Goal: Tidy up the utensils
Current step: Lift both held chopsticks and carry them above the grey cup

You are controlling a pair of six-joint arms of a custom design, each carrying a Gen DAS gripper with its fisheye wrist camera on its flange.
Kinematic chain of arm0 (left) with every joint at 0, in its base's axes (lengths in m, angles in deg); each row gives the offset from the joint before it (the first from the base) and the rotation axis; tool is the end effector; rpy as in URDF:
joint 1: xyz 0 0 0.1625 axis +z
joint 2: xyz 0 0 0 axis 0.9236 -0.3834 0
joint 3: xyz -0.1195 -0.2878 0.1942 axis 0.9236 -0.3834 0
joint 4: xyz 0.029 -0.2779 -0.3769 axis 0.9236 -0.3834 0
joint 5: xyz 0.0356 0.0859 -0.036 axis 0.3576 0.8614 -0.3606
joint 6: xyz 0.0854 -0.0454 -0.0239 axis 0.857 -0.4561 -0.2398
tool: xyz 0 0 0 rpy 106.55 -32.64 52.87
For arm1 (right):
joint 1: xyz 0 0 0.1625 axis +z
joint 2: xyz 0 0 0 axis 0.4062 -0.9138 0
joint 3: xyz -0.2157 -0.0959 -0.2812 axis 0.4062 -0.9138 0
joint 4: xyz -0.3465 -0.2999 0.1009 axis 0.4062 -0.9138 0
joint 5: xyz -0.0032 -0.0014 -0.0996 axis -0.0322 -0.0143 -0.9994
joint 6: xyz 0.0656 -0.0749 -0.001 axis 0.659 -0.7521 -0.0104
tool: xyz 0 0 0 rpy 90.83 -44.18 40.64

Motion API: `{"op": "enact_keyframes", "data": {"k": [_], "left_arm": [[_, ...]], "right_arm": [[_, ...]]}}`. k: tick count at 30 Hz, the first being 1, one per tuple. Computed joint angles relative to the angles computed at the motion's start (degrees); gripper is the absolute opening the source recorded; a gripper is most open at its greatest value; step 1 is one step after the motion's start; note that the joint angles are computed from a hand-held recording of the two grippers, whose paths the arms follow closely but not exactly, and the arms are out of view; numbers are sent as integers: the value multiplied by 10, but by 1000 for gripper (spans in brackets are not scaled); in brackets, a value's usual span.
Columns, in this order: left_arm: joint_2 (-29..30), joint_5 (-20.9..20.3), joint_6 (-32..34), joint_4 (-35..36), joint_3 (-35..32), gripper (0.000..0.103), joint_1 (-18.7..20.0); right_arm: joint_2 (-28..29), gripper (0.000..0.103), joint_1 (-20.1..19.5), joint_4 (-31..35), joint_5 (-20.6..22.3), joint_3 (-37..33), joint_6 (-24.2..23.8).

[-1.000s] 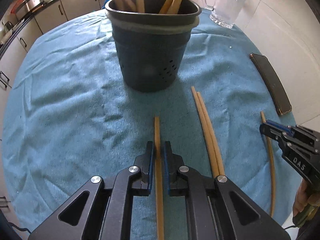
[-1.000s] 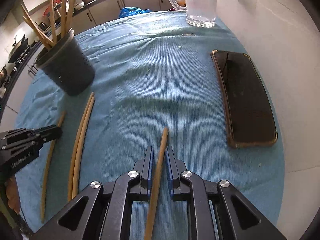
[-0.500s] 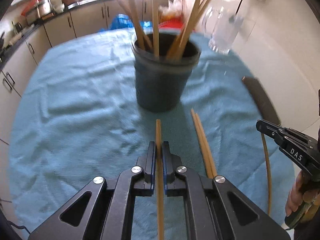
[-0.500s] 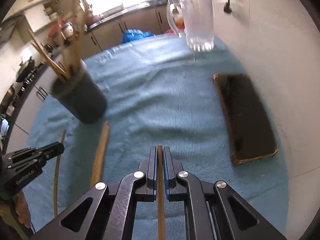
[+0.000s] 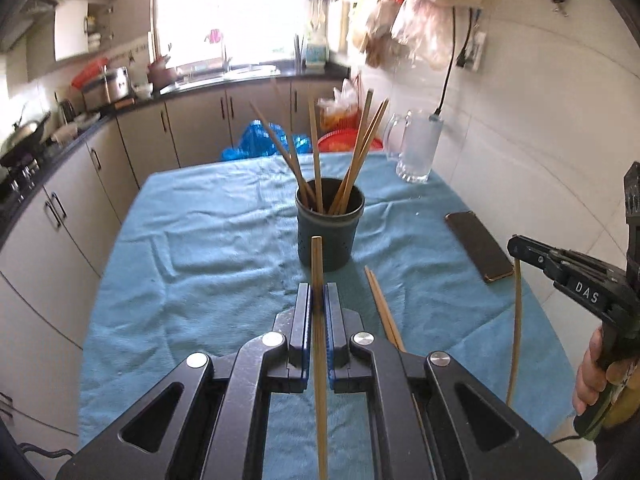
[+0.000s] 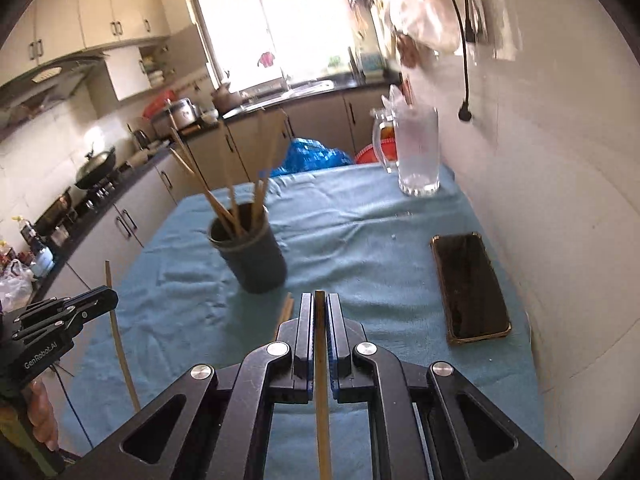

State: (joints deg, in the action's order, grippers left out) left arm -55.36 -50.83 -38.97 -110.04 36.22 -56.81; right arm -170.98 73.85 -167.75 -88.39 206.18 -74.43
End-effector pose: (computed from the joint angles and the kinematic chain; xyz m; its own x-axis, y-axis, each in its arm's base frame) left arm -0.3837 -0.2898 0.1536 -0.7368 0.0319 -0.6754 0.5175 0.6695 -0.5329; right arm 0.1552 -0.3478 0.3085 -0.8165 -0.2850 0.5021 -0.5500 0.6483 -0.5265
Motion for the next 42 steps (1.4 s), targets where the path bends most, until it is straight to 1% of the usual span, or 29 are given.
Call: {"op": "enact_keyframes", "data": {"k": [4,8,12,14,21,25,36,42], "left_arm": [[-5,10,-37,60,-3,6,-37],[-1,22,-67,116,-11,6,-69],[-3,29,-88,151,-15,6,-95],[-7,31,-93,156,-16,6,-102],[-17,38,-105,157,-17,6,-111],[-16,41,-93,141,-19,6,-108],[-12,39,-62,105,-23,6,-89],[-10,42,-56,101,-25,6,-84]], "right_arm": [[-57,6,10,23,15,20,-1],[-102,6,19,43,26,35,-3],[-127,6,31,51,29,44,-5],[-137,6,38,58,32,45,-4],[-148,6,55,55,37,46,-4],[-145,6,62,53,38,42,-2],[-113,6,78,31,40,25,2],[-90,6,90,18,34,15,3]]}}
